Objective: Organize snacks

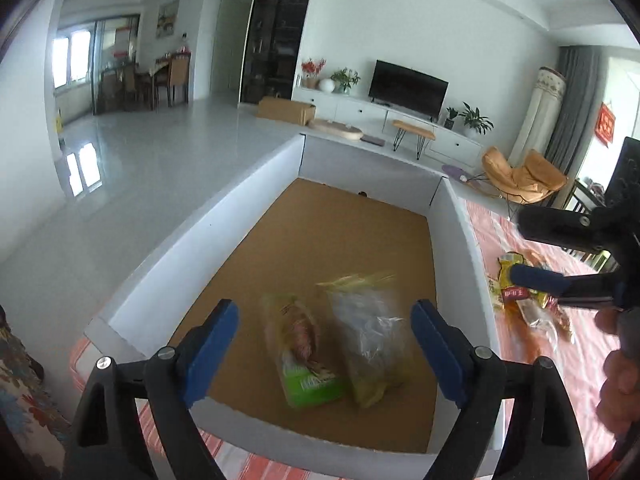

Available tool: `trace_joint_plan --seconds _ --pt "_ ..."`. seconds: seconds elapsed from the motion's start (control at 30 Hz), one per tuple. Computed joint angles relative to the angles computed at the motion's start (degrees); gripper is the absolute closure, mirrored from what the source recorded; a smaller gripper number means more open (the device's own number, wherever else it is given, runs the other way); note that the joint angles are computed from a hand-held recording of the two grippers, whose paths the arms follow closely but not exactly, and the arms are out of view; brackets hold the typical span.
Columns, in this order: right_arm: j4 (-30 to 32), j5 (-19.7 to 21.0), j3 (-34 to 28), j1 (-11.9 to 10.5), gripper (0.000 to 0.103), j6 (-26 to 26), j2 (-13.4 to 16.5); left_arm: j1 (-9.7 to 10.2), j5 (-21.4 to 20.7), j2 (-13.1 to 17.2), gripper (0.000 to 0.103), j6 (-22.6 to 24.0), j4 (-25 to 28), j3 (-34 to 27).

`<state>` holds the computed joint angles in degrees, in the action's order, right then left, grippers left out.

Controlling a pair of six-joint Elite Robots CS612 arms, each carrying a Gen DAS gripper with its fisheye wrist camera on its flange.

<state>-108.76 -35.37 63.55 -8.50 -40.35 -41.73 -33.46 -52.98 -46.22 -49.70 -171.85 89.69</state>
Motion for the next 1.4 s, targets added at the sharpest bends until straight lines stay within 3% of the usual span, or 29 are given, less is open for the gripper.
trace_joint_plan --seconds 0.17,0.33,0.47,0.57,0.8,0.9,1.1,1.4 --pt "-13.95 -5.37 5.63 -2.53 0.016 0.39 -2.13 -1.85 1.15 1.54 0.015 2.59 2.92 -2.64" --pt "-32.43 -18.38 10.03 -5.83 0.016 3.34 -1.57 -3.6 1.58 3.06 0.015 6.42 5.59 -7.24" --pt "-39.34 -27.68 11.94 -8.53 0.016 3.05 -0.27 -4.59 1.1 4.42 0.015 8.7 7.28 -10.36" --pt "-41.81 -30.47 12.81 -10.7 0.016 3.64 0.31 -5.42 0.48 5.37 0.015 10.24 9.0 -12.97" --pt "-47.86 -32.39 14.74 -14.44 0.016 5.43 1.72 -7.07 -2.73 8.01 0.015 12.08 12.23 -18.28" --pt "-50.83 -31.38 15.65 -15.46 0.014 6.72 2.23 -7.69 -6.86 9.99 0.015 11.95 14.03 -20.46" --pt "-53.88 -32.53 15.75 -15.53 0.012 9.65 2.79 -7.82 -12.15 13.93 0.015 11.15 20.23 -25.09" --pt "-53.58 -33.06 14.95 -15.38 0.007 10.99 3.3 -6.68 -13.79 17.59 0.014 11.28 23.48 -29.19"
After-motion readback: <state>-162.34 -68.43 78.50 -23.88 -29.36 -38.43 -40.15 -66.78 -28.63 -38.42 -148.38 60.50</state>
